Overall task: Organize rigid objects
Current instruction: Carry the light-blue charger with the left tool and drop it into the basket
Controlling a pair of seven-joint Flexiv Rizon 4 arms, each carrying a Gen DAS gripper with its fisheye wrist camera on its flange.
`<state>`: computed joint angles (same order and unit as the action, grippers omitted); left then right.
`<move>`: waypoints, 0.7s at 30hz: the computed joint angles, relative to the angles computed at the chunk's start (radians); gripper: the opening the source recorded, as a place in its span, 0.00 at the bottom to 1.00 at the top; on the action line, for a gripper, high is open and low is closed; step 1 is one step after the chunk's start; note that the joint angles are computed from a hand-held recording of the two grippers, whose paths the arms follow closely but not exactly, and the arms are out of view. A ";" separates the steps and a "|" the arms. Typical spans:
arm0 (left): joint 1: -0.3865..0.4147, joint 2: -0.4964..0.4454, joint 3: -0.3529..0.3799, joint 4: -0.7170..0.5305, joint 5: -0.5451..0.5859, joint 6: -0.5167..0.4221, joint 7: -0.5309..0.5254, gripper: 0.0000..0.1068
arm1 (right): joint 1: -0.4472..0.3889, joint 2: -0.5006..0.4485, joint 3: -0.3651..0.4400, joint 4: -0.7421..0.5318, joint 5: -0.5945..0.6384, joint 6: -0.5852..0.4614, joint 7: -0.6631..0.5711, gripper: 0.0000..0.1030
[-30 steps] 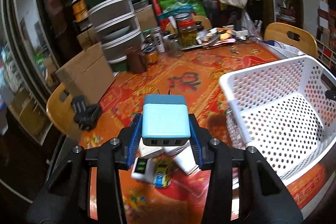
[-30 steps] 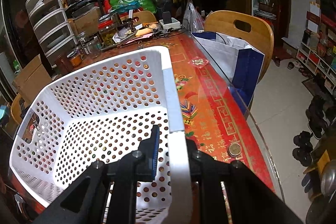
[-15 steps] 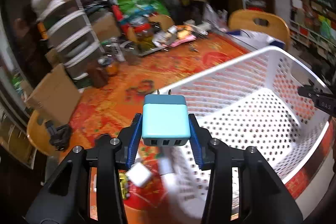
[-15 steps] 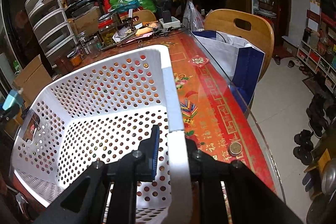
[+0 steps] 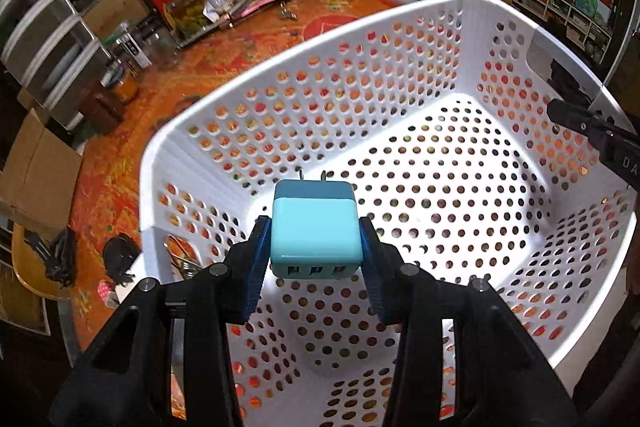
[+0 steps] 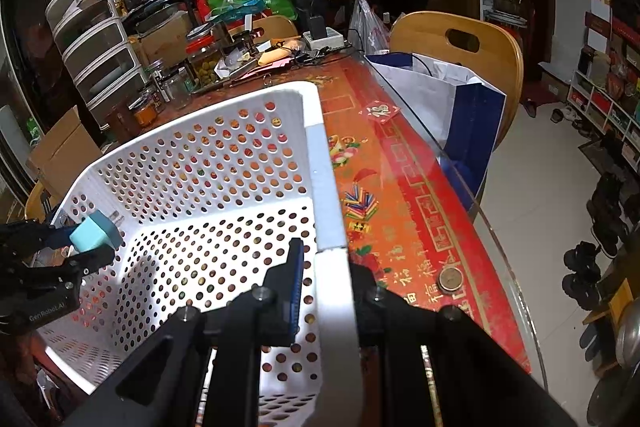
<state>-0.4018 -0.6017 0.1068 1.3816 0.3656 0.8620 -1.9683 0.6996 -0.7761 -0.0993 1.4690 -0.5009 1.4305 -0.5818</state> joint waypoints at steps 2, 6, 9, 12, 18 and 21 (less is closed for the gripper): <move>0.024 0.006 -0.019 0.020 -0.033 0.011 0.021 0.38 | -0.005 -0.001 0.007 -0.005 0.003 -0.008 -0.005 0.13; 0.008 0.029 0.006 0.051 0.002 0.067 0.012 0.76 | 0.000 0.001 0.003 -0.006 0.000 -0.023 -0.004 0.13; -0.027 0.067 0.051 0.089 0.085 0.130 -0.054 0.93 | 0.006 0.004 -0.002 -0.008 -0.009 -0.042 0.004 0.13; -0.035 0.161 0.098 0.207 0.170 0.270 -0.191 0.93 | 0.007 0.005 -0.002 -0.011 -0.017 -0.056 0.012 0.12; 0.014 0.389 0.234 0.487 0.365 0.473 -0.550 0.96 | 0.010 0.007 -0.006 -0.010 -0.036 -0.073 0.032 0.12; 0.102 0.427 0.275 0.600 0.381 0.523 -0.652 0.96 | 0.009 0.009 -0.008 -0.006 -0.045 -0.068 0.040 0.12</move>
